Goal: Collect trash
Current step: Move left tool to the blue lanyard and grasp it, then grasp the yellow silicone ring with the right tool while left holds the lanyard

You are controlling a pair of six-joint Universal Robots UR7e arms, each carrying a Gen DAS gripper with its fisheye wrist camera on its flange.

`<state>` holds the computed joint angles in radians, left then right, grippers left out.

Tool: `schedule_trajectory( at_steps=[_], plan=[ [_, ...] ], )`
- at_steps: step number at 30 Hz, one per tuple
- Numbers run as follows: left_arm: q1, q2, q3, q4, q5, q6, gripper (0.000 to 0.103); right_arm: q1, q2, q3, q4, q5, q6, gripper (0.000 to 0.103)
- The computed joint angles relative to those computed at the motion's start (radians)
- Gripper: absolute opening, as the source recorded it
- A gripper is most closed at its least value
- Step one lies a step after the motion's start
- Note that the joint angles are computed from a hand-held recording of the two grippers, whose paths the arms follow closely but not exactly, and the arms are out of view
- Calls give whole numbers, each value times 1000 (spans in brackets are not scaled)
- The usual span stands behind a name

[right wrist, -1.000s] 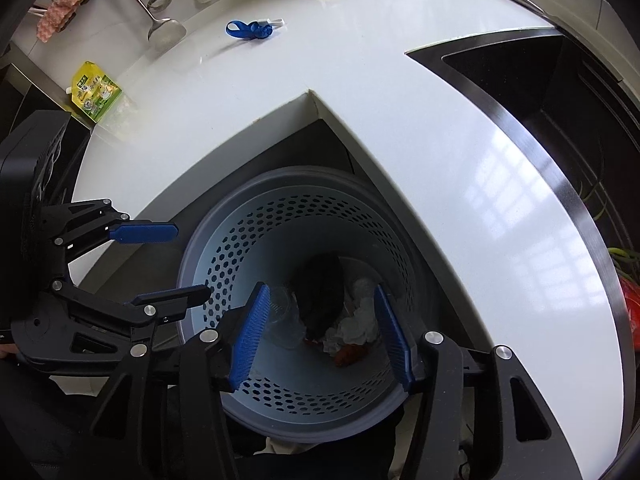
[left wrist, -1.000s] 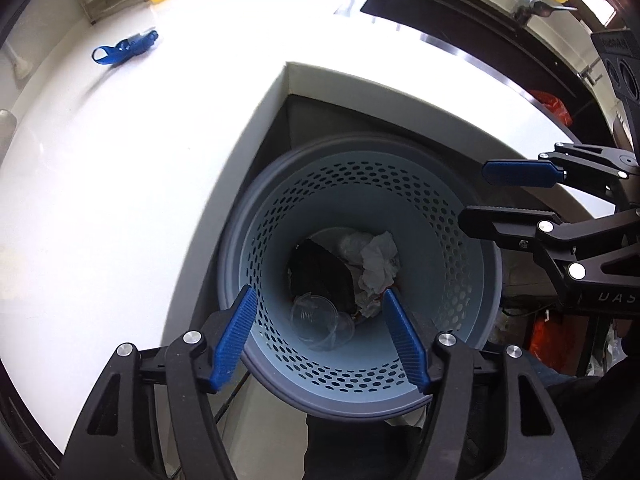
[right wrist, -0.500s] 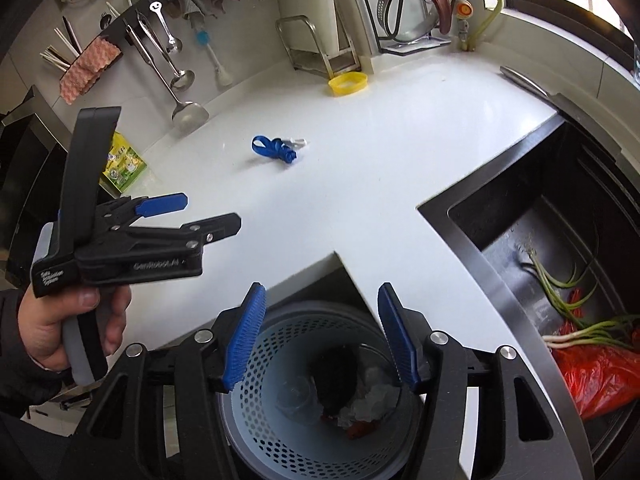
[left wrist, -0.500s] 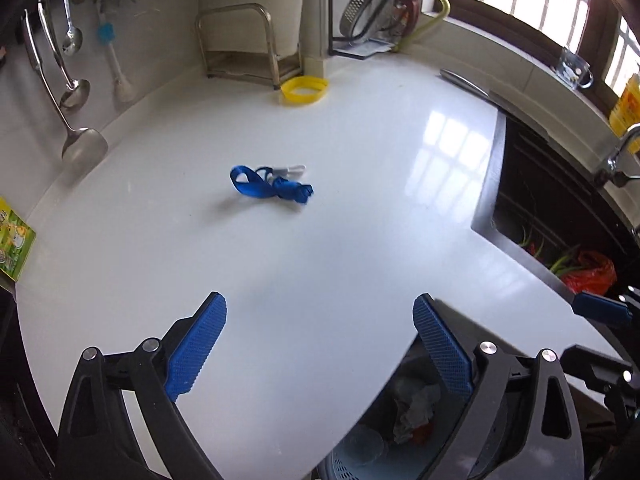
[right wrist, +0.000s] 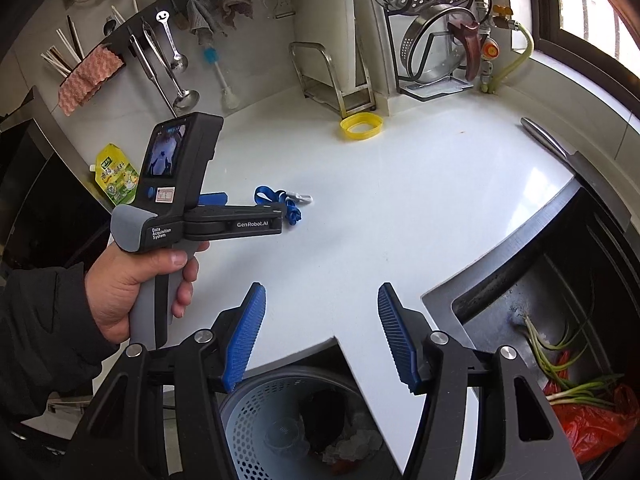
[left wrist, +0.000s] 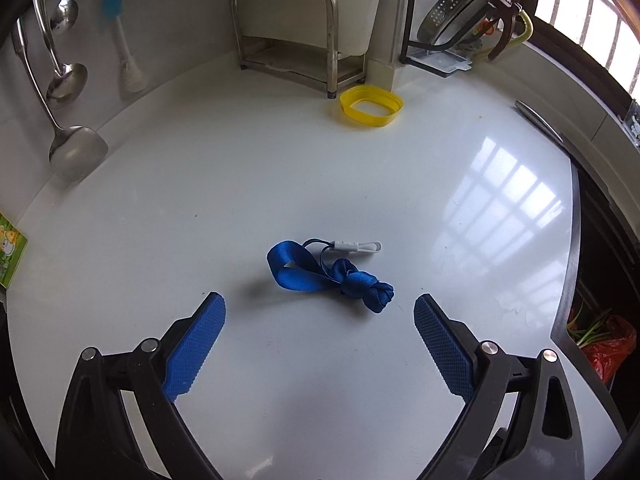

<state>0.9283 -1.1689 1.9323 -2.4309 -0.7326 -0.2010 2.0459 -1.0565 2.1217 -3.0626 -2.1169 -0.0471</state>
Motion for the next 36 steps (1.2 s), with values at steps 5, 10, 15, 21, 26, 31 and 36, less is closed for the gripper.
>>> schedule_trajectory(
  at_steps=[5,10,15,21,26,31,36],
  plan=[
    [20,16,-23,6,-6,-1,93,-29,61,-77,-2,6,-40,56],
    [37,37,-46,9,-7,2,93,-65,129,-175,5,17,-78,56],
    [59,65,-68,9,-13,3,93,-95,208,-301,21,24,-132,56],
    [83,88,-89,-14,-54,35,81,-127,308,-469,61,30,-202,56],
    [89,109,-123,4,-90,54,18,-163,395,-619,114,33,-274,58],
    [90,100,-116,-29,-104,73,15,-199,476,-769,166,51,-329,59],
    [90,80,-104,-51,-89,82,15,-224,557,-913,207,45,-330,62]
  ],
)
